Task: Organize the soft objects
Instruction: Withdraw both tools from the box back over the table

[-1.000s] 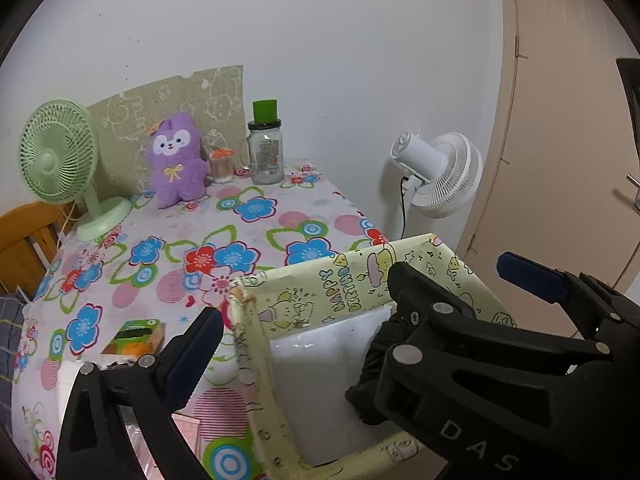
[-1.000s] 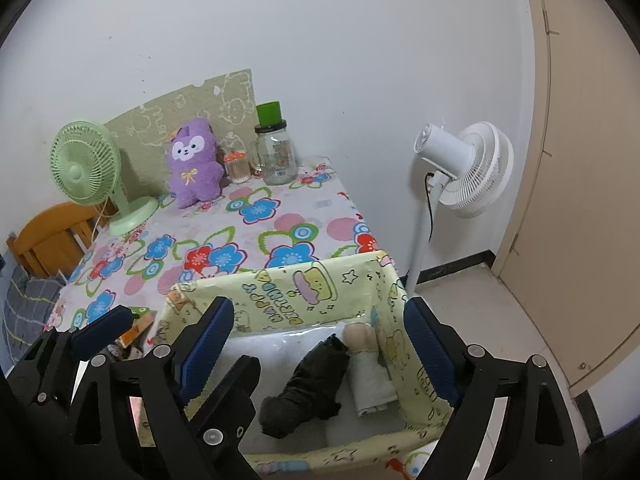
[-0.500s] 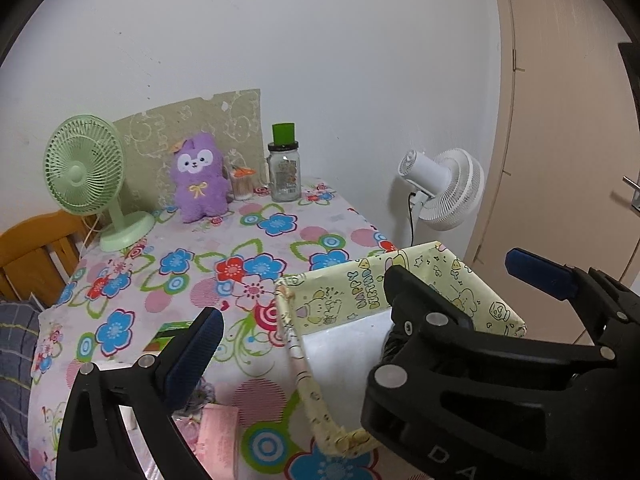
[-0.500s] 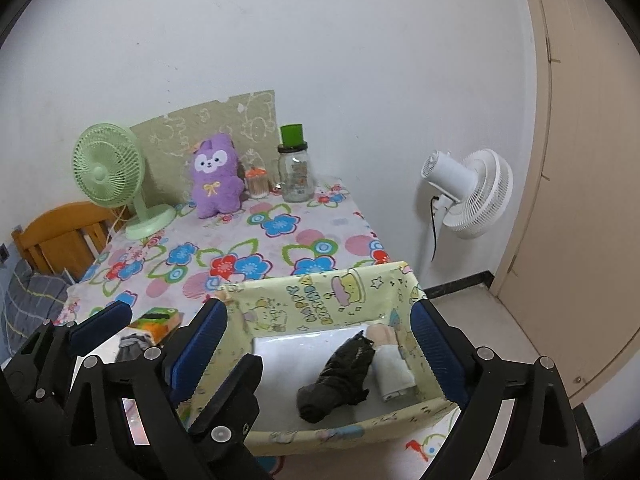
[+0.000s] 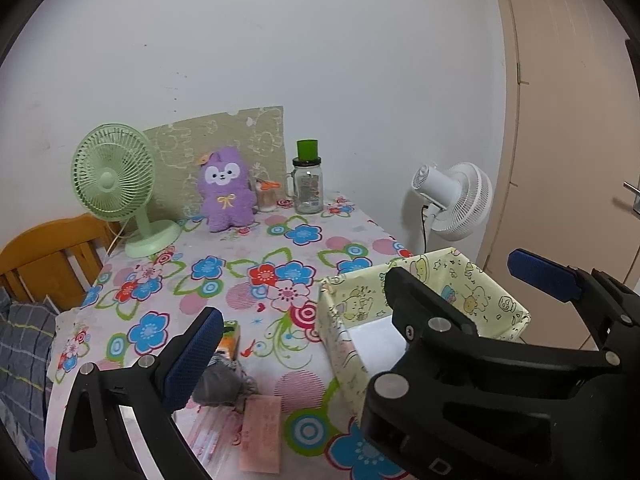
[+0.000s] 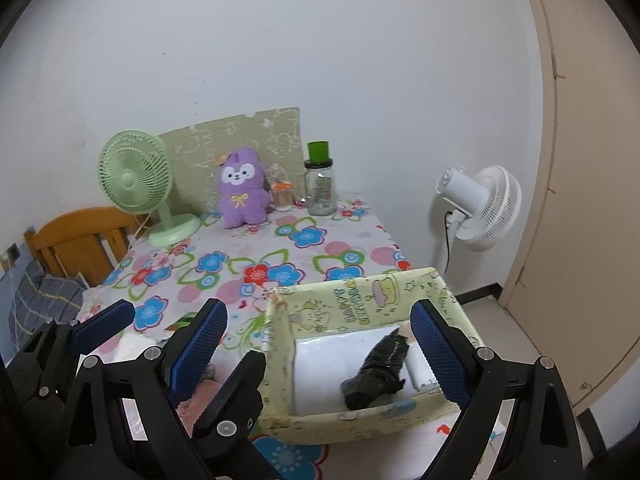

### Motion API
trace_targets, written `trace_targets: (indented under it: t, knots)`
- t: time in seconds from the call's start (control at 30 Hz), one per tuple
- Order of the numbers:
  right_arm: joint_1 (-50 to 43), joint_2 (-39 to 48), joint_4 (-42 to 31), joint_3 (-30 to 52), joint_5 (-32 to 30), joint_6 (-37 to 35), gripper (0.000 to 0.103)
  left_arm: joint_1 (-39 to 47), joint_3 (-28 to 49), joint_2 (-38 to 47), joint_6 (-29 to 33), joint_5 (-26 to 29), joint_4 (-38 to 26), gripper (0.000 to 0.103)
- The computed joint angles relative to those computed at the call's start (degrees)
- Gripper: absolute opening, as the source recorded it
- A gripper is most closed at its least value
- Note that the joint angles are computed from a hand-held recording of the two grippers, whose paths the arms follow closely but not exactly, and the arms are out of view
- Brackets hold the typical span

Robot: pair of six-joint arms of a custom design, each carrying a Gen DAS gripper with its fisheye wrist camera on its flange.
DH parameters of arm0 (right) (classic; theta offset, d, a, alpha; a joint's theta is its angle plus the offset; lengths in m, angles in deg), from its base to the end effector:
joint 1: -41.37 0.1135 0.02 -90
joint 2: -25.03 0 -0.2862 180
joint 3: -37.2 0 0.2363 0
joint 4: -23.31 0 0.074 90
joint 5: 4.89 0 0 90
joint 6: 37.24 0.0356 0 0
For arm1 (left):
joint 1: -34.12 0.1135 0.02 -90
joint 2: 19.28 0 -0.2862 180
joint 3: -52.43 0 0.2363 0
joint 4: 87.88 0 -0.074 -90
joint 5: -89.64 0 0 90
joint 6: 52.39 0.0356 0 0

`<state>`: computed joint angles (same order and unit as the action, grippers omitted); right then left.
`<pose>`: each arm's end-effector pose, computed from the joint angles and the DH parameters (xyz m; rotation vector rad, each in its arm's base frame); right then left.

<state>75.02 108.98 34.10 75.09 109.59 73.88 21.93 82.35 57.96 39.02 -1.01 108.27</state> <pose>0.2085 0.1211 0.1665 0.0052 2.1256 0.0960 0.2061 -0.0441 0.1622 0.2439 2.1023 -0.1001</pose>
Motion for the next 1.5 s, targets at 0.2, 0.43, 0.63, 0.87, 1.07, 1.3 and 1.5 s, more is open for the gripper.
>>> trace_targets:
  t: [0.2,0.43,0.63,0.87,1.07,1.3,1.5]
  knots:
    - [4.97,0.69,1.11,-0.10,3.52,2.41,0.095,3.62,-2.78,-2.97,1.96,1.24,1.25,0.102]
    - [10.57,2.97,2.17,0.64,7.78,4.09,0.095,10.33,-5.95,-4.79,4.41,6.75,3.41,0.102]
    - [14.59,6.41,1.56,2.79,10.28,6.29,0.095,17.46,-7.46,-3.20,6.84,12.48,5.76,0.102]
    - [17.08,12.10,3.44,4.98,10.25,9.41,0.095,23.75,-8.74,1.95,10.39,16.12,11.02,0.102]
    - [18.93,17.81,6.74,6.42,9.97,10.66,0.095,29.40,-10.33,10.53,12.76,19.68,19.98,0.101]
    - [20.06,24.48,9.60,8.83,9.12,10.68,0.095,34.37,-10.25,21.28,14.97,22.87,27.80,0.101]
    - [21.13,29.92,11.79,10.67,9.68,10.30,0.095,37.18,-9.93,31.44,16.21,25.01,35.50,0.101]
